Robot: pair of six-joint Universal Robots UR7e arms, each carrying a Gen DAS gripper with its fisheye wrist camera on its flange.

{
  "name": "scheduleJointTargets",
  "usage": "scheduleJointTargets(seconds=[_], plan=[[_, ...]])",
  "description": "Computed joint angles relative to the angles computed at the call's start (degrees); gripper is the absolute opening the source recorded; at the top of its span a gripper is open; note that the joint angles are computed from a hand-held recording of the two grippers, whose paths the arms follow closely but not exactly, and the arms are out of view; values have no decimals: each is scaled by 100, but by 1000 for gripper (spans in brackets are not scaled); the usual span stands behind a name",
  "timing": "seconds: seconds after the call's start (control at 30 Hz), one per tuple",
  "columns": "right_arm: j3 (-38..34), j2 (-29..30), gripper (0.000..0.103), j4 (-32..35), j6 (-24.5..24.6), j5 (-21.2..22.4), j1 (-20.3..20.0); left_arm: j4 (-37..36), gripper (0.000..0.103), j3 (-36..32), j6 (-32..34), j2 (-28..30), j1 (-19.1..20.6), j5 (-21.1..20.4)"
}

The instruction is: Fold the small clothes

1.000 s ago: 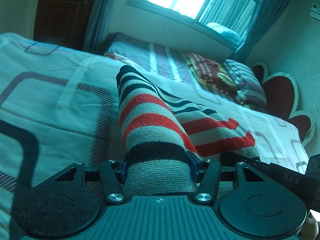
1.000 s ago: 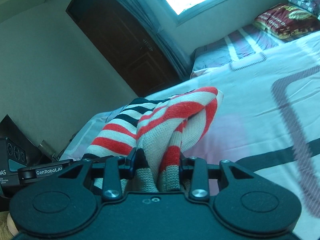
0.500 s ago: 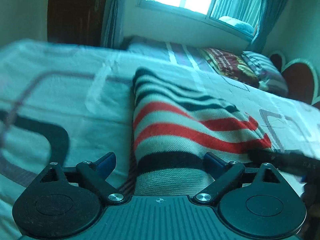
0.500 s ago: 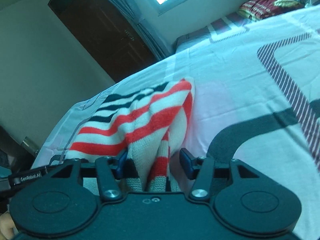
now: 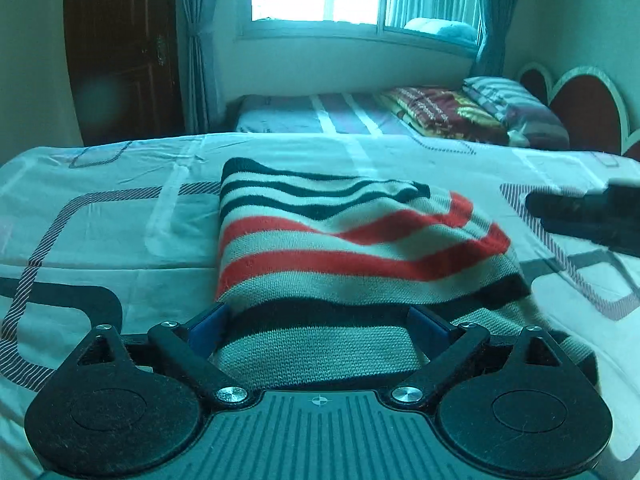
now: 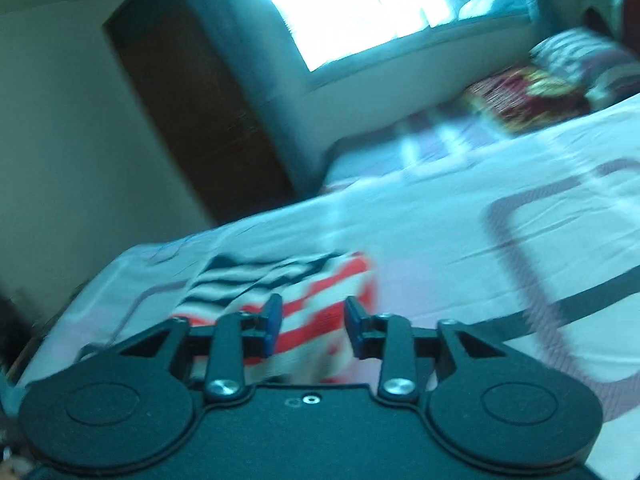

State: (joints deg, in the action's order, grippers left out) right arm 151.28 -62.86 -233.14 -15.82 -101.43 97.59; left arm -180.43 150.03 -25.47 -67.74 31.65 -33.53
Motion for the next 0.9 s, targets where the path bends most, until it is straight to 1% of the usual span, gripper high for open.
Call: scheduleJointTargets(seconds=[0.1,0.17,0.2,0.23,0.27,0.3,0.33,0.37,0.4,0.47,0.5,0.57,0.6,0.63,0.67,0.7,0.73,0.8,0.87,0.9], plan=[[52,-168,35,369,-123,391,24,104,95,16,-174,-26,-45,39],[49,-215,35,788,-24,686,-8,194,95,-8,-208,-8,-65,78],[31,-178,35,937,17,748,-13,246,95,-12,-233,-15,-77,89],[7,-107,34,1031,12,723,-19,293,95,-22,-260,-21,-83,93],[-24,-36,33,1101,-4,539,3,360,95,-27,-296,-43,-91,95],[-81,45,28,1153,59,268,6,384,95,-32,-300,-44,-84,93],[-81,73,18,1167,202,228,-110,409,95,-38,-290,-44,-84,89],[-42,110,11,1069,327,321,-257,480,95,-43,-312,-39,-103,117],[-19,129,0,983,395,331,-348,549,95,-52,-345,-40,-117,137],[41,60,0,1000,571,609,-558,681,95,-78,-416,-67,-121,137],[41,19,0,1068,719,582,-534,761,95,-117,-432,-83,-99,130],[0,-84,0,1327,891,286,-288,1091,95,-192,-580,-193,-86,107],[0,-194,5,1504,974,211,-173,1383,95,-210,-768,-340,-115,77],[54,-323,23,1596,1054,255,-103,1694,95,-213,-1000,-513,-176,67],[130,-406,31,1552,1094,330,-47,2026,95,-199,-1261,-692,-265,96],[212,-466,42,1442,1104,263,68,2436,95,-170,-1573,-896,-390,156],[279,-521,47,1353,1081,80,239,2805,95,-134,-1825,-1097,-518,194],[371,-609,49,1268,1047,-286,562,3594,95,-77,-2291,-1530,-780,163],[474,-779,52,1359,1206,-514,804,4627,95,-100,-2859,-1959,-1044,37],[541,-872,53,1431,1305,-579,894,5104,98,-104,-3133,-2166,-1201,-45]])
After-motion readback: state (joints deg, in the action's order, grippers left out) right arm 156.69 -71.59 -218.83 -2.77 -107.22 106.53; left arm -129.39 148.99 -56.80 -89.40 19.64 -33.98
